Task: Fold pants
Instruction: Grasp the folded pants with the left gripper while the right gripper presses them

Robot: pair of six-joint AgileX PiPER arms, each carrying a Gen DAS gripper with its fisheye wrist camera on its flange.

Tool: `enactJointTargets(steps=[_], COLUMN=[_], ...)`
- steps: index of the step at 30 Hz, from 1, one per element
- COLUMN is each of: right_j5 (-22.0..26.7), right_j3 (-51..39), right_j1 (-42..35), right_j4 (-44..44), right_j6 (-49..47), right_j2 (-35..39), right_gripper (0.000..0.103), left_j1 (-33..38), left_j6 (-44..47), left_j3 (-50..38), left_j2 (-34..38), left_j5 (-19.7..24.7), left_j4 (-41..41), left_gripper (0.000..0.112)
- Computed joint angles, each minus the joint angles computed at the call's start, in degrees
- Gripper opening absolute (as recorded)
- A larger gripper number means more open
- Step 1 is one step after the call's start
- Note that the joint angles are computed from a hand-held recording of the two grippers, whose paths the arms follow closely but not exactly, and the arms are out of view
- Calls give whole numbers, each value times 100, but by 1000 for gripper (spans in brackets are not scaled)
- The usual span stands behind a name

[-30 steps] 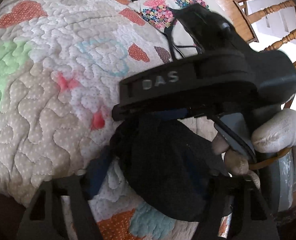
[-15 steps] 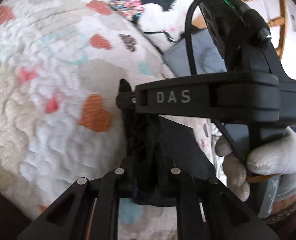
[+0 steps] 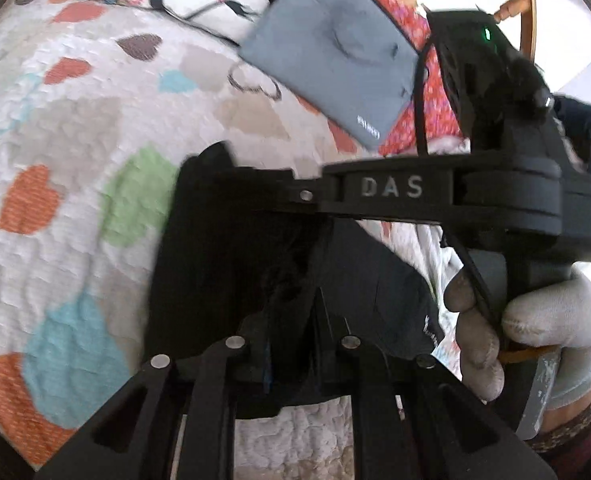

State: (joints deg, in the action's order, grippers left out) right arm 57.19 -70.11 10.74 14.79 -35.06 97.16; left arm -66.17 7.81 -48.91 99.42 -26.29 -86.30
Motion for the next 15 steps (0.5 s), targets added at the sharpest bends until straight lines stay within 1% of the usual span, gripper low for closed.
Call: enactJointTargets(steps=[2, 4, 6, 8, 9, 11, 12, 13, 14, 15], right_j5=[10, -43, -205, -239, -243, -252, -153, -127, -185, -228], right_j3=[37, 88, 142, 87, 38, 0, -54, -75, -31, 22], right_j1=[-548, -916, -1208, -1547, -1721, -1993, -2143, -2291, -2352, -2422], right_j4=[182, 336, 396, 511, 541, 671, 818, 957, 1040, 1194], right_j6=[-330, -570, -697, -838, -905, -1083, -1198, -1297, -1402, -1579], right_j2=[131, 272, 422, 652, 783, 895, 928, 882, 799, 693], right_gripper=[18, 16, 5, 5, 5, 5, 5, 5, 7, 17], left_j1=[2, -23, -80, -269, -236, -608, -679, -839, -916, -882], left_j6=[-117, -296, -421, 83, 194, 661, 680, 715, 867, 1042], left_j3=[-91, -86, -39, -69, -43, 91, 163, 281, 327, 302], left_j2=[95, 92, 21, -68, -97, -367, -431, -546, -609, -611], left_j5=[119, 220, 313, 235, 269, -10, -84, -249, -393, -474], left_j4=[114, 309, 461, 37, 25, -474, -504, -614, -818, -996], left_gripper=[15, 15, 15, 15, 16, 18, 21, 23, 25, 25])
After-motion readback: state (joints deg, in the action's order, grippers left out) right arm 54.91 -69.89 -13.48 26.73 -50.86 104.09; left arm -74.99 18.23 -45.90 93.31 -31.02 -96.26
